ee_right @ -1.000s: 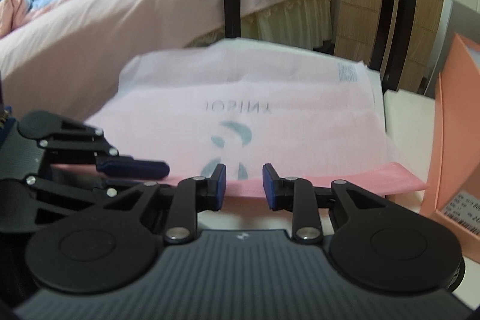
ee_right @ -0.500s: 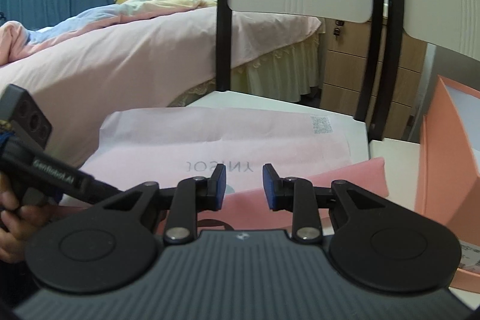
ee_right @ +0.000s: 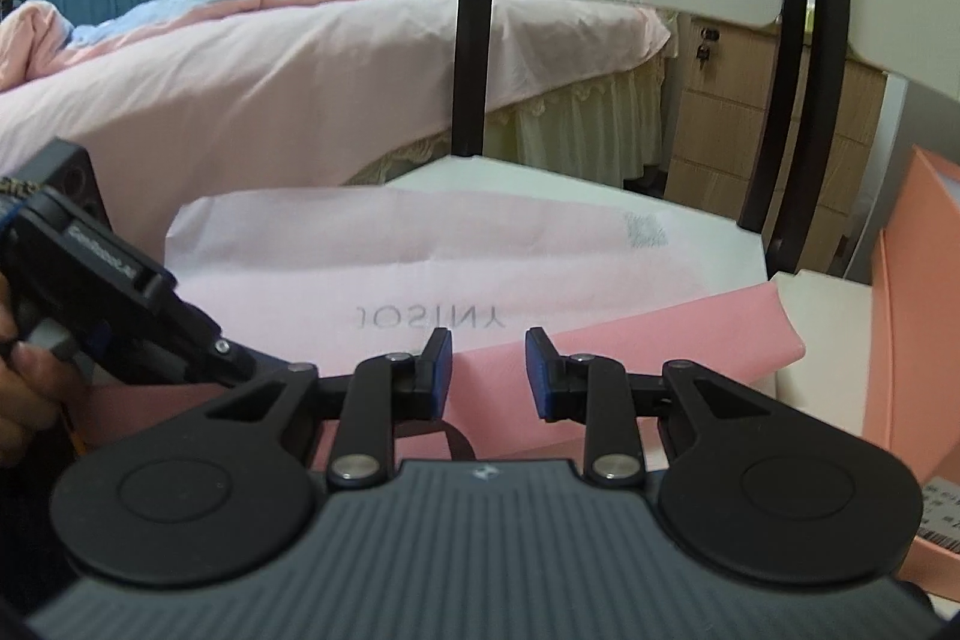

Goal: Fold shopping bag

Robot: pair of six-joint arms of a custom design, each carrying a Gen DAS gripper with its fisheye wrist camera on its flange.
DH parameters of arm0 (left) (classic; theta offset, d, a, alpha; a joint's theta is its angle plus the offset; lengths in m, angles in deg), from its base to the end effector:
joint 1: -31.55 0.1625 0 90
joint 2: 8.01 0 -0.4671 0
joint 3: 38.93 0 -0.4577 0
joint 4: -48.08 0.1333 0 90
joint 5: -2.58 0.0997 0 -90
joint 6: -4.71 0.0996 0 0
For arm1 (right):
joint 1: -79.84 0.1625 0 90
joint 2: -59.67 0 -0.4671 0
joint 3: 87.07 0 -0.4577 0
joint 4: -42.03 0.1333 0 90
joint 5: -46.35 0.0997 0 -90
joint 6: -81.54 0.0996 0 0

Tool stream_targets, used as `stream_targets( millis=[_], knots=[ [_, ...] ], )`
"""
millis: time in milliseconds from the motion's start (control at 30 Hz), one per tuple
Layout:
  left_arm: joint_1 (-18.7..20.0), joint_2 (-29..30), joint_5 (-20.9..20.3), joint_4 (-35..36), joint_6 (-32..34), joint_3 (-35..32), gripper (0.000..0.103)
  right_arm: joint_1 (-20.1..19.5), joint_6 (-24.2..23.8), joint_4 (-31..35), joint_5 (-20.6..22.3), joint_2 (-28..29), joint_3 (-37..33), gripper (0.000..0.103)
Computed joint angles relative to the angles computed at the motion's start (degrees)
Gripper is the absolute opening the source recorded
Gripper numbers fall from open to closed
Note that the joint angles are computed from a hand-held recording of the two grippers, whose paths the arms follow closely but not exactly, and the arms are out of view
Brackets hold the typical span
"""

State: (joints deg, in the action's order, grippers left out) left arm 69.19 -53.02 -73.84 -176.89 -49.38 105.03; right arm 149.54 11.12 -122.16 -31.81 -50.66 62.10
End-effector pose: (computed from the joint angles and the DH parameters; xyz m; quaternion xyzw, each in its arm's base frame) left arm -0.2184 -0.3663 0.0210 0.0508 -0.9437 0.2739 0.1786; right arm 0.0290 -0.3647 0.2916 0.4298 -0.8452 0.2821 0.1458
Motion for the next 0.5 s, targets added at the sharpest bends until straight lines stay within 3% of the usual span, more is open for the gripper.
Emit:
stream_targets(
  millis=[200,300,367,500],
  knots=[
    [-3.5,-3.1,5.9,7.2,3.5,0.5,0.012,1.1,-0.2,-2.4,-3.5,3.8,-0.4,0.030],
    [-6.8,-4.1,11.2,10.0,6.4,0.6,0.028,1.7,0.6,-4.1,-6.1,5.5,-0.7,0.030],
    [-9.6,-4.6,16.1,12.5,8.5,0.7,0.047,1.8,1.2,-5.1,-6.8,6.2,-0.8,0.029],
    [-15.1,-4.6,24.6,17.1,14.5,0.5,0.051,2.6,3.5,-6.5,-8.5,7.4,-1.4,0.029]
  ],
)
